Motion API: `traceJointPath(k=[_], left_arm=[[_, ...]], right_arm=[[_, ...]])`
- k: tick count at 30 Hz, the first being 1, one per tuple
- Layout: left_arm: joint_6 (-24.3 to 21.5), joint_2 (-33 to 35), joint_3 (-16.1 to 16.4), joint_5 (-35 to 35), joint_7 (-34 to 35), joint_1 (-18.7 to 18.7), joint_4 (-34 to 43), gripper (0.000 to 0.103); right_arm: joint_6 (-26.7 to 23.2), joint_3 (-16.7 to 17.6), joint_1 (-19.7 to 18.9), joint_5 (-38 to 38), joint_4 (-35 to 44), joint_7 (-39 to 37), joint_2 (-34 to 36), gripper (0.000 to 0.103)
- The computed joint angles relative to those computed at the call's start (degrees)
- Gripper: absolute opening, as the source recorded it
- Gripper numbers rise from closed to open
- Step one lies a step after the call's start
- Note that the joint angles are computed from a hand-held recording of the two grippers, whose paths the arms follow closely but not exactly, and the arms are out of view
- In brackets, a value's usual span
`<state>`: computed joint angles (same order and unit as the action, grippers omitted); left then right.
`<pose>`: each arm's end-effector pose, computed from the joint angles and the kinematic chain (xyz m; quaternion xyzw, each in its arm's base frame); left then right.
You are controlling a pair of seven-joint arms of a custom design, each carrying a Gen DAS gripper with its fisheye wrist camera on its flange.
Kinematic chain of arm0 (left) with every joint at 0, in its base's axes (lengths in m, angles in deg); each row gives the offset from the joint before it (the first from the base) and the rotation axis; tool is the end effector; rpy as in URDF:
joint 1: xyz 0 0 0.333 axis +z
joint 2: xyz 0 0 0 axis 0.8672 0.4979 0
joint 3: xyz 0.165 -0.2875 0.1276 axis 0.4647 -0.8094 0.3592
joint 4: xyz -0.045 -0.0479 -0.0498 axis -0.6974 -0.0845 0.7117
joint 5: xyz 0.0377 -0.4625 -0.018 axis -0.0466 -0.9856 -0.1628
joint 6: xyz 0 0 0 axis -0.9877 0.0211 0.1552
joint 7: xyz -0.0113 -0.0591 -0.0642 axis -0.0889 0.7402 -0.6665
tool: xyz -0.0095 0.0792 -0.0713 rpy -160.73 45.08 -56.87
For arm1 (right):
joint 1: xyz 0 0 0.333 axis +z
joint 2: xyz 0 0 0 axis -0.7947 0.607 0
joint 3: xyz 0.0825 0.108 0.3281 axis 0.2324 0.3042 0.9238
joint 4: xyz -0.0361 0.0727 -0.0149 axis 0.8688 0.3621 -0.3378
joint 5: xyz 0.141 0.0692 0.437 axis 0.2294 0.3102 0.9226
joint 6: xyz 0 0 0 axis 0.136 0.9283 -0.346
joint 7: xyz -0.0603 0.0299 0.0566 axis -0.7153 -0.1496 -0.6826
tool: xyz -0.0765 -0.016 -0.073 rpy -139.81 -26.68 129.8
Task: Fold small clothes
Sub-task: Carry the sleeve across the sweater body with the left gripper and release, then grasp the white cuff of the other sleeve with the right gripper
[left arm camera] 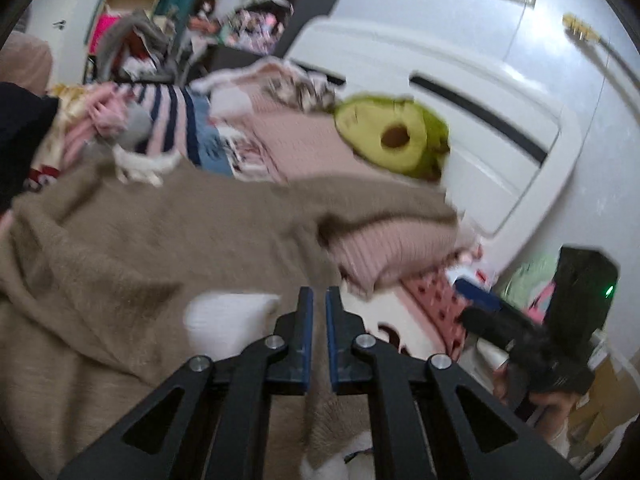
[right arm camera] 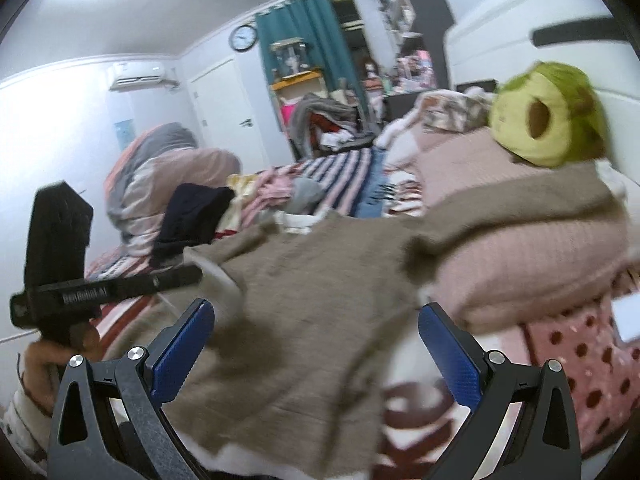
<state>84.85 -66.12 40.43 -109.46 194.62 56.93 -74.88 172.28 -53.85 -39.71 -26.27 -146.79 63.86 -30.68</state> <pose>0.6305 -0.1475 0.4376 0.3960 -0.7880 0.4713 0.0112 0.5019 0.1293 0.4327 -0.5451 0.6491 -0.2880 0.4457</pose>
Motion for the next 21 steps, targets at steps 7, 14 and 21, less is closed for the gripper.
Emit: traceJointPath(k=[7,14,21], left_arm=[[0.81,0.7,-0.81,6.51,-3.89,-0.64,-0.85,0.005],[2.28,-5.97,2.23,1.09,1.12,0.71,-4.85,0.056],[8.4,-9.16,6.23,-4.46,6.28,2.3,-6.18,0.067]], right_arm=[[-0.17,-5.52,0.56,-10.87,-4.32,10.92,-1.83,0.102],[-5.99,-6.58,-0.44,-23.1,-2.45,17.91,-1.0,0.102],[-11.53,1.19,-4.15,-17.7,3.73,10.87,2.25,0.102]])
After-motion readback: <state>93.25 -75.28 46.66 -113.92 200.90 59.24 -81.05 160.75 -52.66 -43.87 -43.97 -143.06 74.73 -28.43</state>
